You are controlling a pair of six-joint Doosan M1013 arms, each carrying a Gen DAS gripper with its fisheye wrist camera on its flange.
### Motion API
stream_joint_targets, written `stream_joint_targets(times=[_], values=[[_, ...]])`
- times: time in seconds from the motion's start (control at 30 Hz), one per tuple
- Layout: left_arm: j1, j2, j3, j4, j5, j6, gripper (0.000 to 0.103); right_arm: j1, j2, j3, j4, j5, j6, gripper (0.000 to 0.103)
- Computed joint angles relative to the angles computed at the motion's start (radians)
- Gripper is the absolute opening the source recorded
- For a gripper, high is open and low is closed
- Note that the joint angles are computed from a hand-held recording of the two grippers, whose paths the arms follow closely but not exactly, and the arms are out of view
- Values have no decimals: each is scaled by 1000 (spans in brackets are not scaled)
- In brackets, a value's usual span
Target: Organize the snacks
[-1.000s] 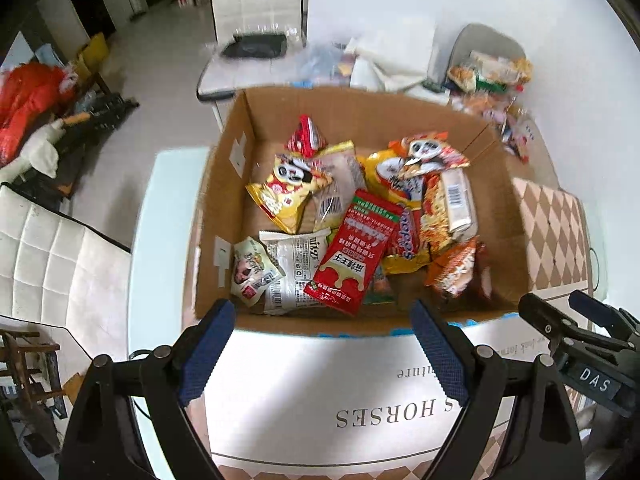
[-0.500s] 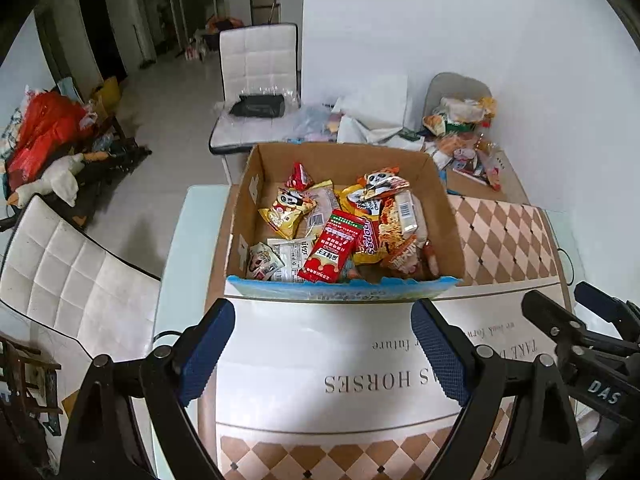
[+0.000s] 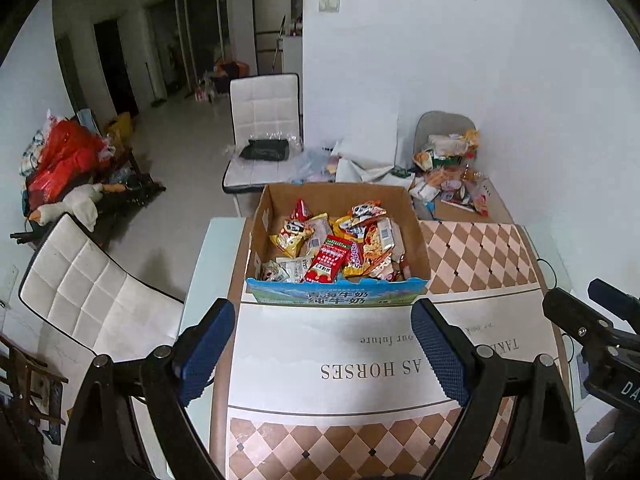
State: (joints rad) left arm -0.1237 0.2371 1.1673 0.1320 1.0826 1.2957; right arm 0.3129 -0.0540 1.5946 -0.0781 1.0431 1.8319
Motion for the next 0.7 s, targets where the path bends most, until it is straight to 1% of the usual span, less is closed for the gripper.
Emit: stream_joint_targets(times=[0.1, 0.23, 0.5, 0.53, 0.57, 0.6, 0.67, 0.7], values=[[-8, -18, 5, 4, -2, -4, 90, 1, -26, -1, 14, 1, -21, 94], [-17, -45, 21, 35, -25, -24, 90, 8, -50, -2, 20, 6, -39, 94], [-20, -63, 29, 55, -52, -50, 90, 15, -61, -2, 20, 13, -51, 94], [-19, -63, 29, 51, -52, -50, 90, 16, -61, -2, 15, 10, -49, 94], [-19, -61, 29, 50, -51, -53, 90, 17, -62, 0, 9, 3, -44, 98], [-15, -57, 26, 39, -48, -54, 90, 17, -61, 0, 3, -3, -41, 99], [-13, -52, 24, 39, -46, -60, 93, 17, -55, 0, -9, -13, -30, 99], [-12, -46, 21, 48, -43, -64, 100, 18, -51, -1, -18, -17, -23, 100]])
